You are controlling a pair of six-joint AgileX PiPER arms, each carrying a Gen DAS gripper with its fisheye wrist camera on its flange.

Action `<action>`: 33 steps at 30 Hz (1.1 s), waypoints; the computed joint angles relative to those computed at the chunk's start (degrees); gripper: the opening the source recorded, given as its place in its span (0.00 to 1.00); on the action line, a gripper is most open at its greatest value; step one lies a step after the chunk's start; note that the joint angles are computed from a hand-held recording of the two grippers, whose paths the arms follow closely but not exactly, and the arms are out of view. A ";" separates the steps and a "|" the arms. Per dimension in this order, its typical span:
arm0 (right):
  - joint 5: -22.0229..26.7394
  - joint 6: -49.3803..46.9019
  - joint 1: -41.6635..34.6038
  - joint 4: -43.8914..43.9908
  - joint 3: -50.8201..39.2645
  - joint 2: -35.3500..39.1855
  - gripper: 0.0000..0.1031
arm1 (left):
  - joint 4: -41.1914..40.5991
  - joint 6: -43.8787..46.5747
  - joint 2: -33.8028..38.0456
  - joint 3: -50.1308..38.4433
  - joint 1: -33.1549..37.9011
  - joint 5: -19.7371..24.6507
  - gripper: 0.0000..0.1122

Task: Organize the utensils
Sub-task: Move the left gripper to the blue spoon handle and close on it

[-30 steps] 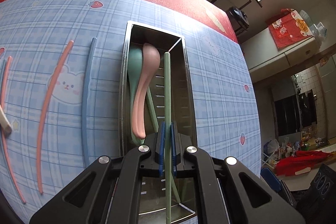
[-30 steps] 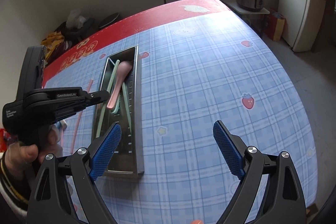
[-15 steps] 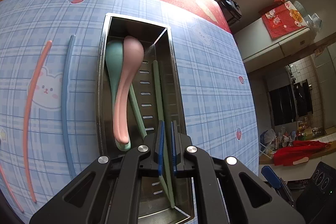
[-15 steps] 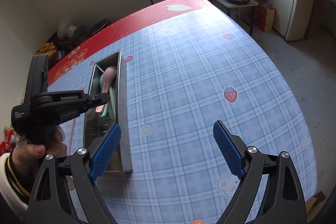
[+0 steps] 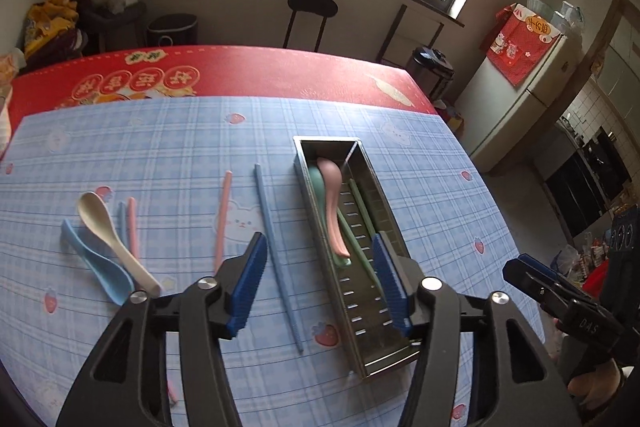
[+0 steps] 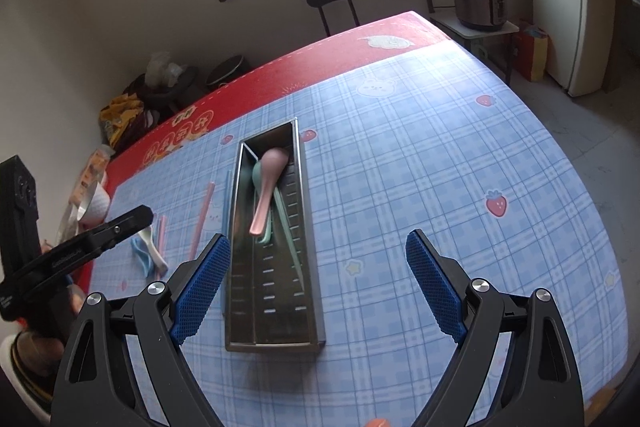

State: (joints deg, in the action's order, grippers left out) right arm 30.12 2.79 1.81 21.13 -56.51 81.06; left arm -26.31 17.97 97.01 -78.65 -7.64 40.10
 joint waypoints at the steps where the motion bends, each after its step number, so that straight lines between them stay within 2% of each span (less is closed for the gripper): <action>1: -0.89 2.20 1.31 -2.34 0.06 -0.59 0.84 | 1.74 -1.01 -2.39 1.92 0.35 -1.93 0.70; 2: -2.30 5.99 3.06 -6.55 0.36 -1.46 0.84 | 3.03 -1.58 -4.31 3.11 1.07 -2.89 0.82; 5: -3.52 17.64 8.15 -20.82 -0.14 -3.42 0.85 | 5.93 -3.27 -9.63 6.11 3.03 -5.16 0.86; 11: -2.74 22.35 12.65 -26.22 -1.32 -6.04 0.85 | 9.23 -4.15 -17.37 10.88 7.18 -7.26 0.86; 16: 0.97 38.60 20.04 -43.49 -3.76 -4.87 0.85 | 7.09 -2.61 -21.31 14.30 11.55 -7.70 0.86; 20: 2.11 48.10 24.36 -51.89 -4.67 -4.11 0.85 | 5.65 -1.34 -23.02 17.40 14.02 -9.12 0.86; 25: 4.18 50.63 26.68 -53.65 -7.11 -1.48 0.85 | 9.25 -2.90 -22.11 18.42 14.98 -8.06 0.86; 29: 5.73 53.96 28.08 -55.49 -8.01 0.35 0.85 | 1.36 5.43 -21.01 18.87 19.72 -6.17 0.86; 33: 6.49 54.35 28.02 -53.25 -9.01 2.70 0.85 | 0.82 5.90 -19.11 18.64 22.39 -4.93 0.86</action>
